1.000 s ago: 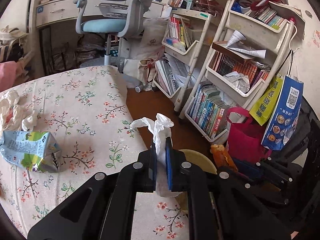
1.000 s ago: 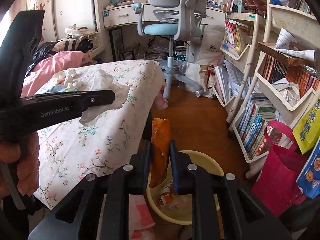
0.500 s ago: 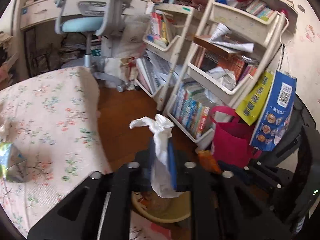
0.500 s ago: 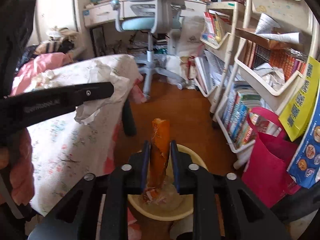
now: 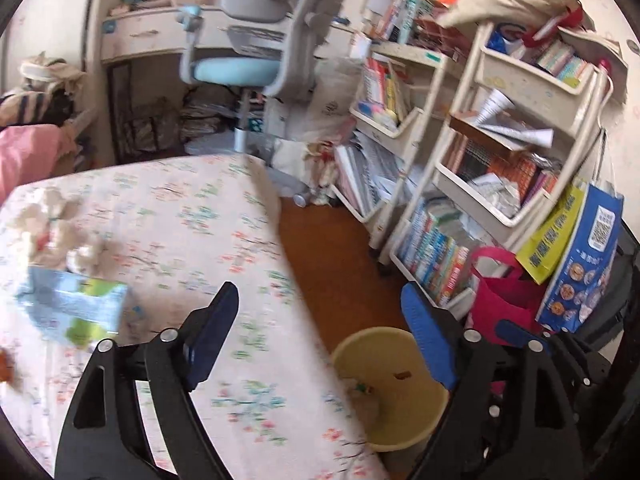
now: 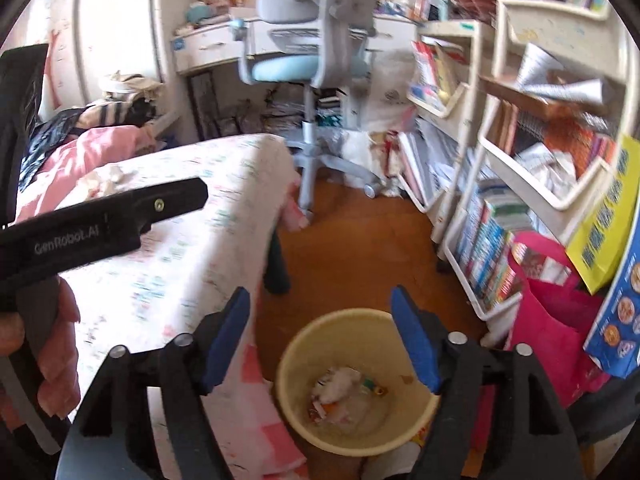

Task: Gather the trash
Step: 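Open both tools over the yellow bin, dropping tissue and peel, then move both open tools back over the milk carton on the table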

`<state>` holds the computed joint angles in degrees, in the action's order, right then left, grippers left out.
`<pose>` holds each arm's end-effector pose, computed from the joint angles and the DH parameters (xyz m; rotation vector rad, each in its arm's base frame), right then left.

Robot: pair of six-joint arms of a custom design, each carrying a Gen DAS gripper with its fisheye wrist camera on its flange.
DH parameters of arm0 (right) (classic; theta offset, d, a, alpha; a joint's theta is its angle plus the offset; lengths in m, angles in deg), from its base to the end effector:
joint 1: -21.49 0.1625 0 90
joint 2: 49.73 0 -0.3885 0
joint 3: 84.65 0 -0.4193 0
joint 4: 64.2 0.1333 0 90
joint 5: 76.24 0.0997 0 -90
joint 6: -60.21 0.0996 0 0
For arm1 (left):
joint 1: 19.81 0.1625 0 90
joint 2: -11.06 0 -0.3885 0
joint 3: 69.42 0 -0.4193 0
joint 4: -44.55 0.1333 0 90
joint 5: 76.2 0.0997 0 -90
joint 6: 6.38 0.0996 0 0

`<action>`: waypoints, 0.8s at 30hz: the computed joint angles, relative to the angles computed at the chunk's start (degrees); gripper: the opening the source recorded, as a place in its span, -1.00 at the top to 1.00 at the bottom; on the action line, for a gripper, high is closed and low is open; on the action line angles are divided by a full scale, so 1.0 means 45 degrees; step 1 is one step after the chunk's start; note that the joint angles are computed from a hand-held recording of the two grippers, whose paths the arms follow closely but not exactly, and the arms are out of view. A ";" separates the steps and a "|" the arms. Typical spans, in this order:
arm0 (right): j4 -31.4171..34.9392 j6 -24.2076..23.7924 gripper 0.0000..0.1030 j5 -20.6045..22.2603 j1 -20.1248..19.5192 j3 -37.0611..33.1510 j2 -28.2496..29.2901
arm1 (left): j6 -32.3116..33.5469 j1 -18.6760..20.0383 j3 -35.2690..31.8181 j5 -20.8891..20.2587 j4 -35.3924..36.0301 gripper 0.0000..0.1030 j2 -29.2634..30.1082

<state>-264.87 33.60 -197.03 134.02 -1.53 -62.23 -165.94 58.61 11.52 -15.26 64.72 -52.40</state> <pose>0.3250 -0.5687 -0.1503 0.7959 -2.3326 0.8692 0.0612 -0.6062 0.2520 0.3613 2.3476 -1.1075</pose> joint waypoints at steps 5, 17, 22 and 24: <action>0.0504 -0.0347 -0.60 0.0173 0.0392 -0.0764 0.0617 | 0.0192 0.0191 0.0528 -0.0857 -0.0576 -0.73 -0.1056; 0.1642 -0.0409 -0.75 0.0150 0.1121 -0.2763 0.2148 | 0.0411 0.1248 0.0600 -0.1380 -0.0574 -0.81 -0.2293; 0.2227 -0.0255 -0.78 0.0123 0.1255 -0.3454 0.2611 | 0.0495 0.1642 0.0433 -0.1404 -0.0503 -0.82 -0.2480; 0.2358 -0.0209 -0.79 0.0101 0.1325 -0.3656 0.2752 | 0.0545 0.1751 0.0364 -0.1458 -0.0469 -0.83 -0.2509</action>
<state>-254.26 32.66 -196.58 139.98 -17.98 -49.85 -163.49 66.49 13.15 -21.82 62.61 -63.69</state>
